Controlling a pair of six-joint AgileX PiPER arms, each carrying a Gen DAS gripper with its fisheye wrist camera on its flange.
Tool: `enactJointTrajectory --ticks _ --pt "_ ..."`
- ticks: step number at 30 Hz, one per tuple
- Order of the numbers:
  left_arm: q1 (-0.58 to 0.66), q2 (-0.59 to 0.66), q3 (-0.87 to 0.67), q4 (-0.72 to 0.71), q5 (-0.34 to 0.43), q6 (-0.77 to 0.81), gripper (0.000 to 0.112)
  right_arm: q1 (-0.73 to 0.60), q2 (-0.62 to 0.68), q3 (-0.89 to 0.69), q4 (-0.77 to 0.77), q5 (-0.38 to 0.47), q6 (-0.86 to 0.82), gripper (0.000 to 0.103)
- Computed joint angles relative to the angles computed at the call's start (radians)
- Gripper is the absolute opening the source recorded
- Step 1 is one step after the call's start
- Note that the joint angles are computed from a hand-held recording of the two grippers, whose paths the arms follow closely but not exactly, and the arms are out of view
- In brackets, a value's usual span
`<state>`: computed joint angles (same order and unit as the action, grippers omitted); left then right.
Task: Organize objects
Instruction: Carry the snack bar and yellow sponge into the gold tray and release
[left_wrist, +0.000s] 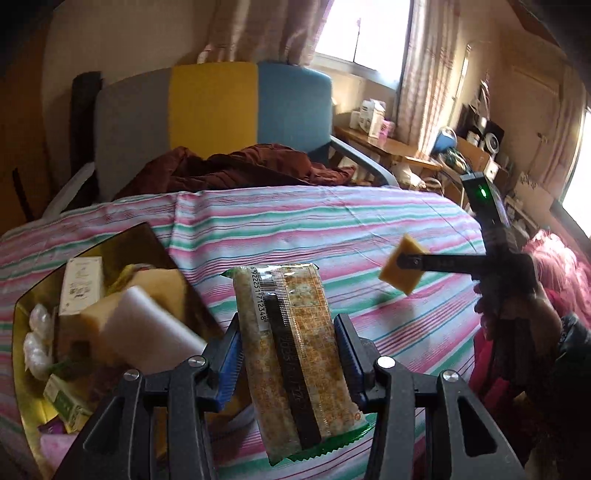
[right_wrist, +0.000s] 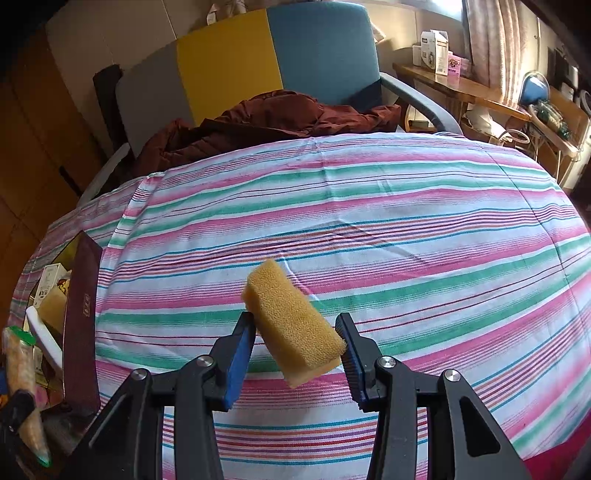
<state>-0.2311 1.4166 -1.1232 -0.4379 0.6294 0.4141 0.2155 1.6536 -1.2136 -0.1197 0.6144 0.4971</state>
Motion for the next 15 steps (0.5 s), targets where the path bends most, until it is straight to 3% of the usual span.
enactJointTrajectory --ticks 6,10,15 --pt "0.226 -0.027 -0.014 -0.13 0.087 0.116 0.048 0.055 -0.014 -0.014 -0.017 0.02 0.016 0.046" --pt "0.438 0.013 -0.067 -0.233 0.182 0.171 0.048 0.121 -0.032 -0.033 0.018 0.008 0.009 0.046" --pt "0.657 0.061 -0.138 -0.301 0.245 0.211 0.048 0.244 -0.035 -0.091 0.077 -0.016 -0.031 0.046"
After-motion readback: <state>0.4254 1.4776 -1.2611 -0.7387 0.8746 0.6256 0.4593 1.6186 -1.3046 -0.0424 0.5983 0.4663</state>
